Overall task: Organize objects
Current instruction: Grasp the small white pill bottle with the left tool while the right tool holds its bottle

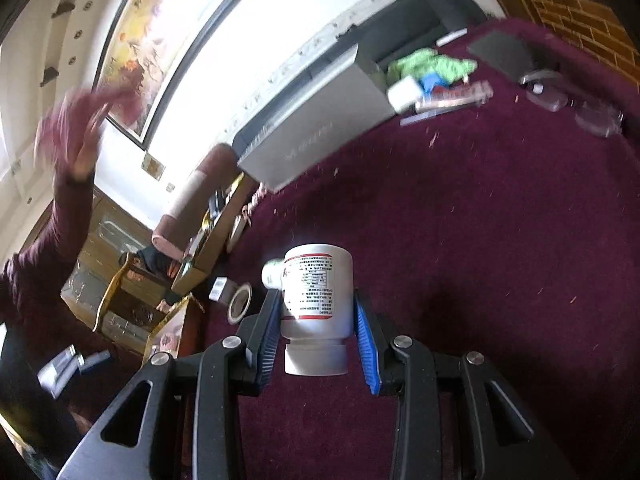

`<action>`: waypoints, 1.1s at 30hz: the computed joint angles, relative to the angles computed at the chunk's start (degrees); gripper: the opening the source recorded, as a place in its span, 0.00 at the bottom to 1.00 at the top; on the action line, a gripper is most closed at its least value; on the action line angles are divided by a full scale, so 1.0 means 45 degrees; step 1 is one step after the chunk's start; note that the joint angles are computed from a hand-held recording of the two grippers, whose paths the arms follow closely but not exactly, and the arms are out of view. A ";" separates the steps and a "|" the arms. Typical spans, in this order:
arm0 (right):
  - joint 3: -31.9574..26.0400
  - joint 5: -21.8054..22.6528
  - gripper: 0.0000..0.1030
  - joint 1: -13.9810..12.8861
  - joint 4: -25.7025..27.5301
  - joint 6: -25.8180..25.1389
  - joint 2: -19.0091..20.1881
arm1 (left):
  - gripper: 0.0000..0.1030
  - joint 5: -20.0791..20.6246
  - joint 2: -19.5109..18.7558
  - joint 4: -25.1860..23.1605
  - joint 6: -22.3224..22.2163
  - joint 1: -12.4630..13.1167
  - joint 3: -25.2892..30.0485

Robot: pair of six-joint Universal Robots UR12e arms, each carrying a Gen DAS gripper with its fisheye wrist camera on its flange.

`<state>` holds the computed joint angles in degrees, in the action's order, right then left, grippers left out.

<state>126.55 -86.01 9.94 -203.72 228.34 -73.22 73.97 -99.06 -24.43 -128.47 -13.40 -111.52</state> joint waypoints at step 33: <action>0.0065 0.1848 0.34 -0.0436 -0.0057 0.0999 0.0393 | 0.35 0.0888 -0.4579 -0.5445 0.3439 -0.1011 0.5460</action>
<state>126.84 -77.70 7.98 -203.98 232.84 -71.45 77.97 -119.67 -48.93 -112.99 -17.95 -86.95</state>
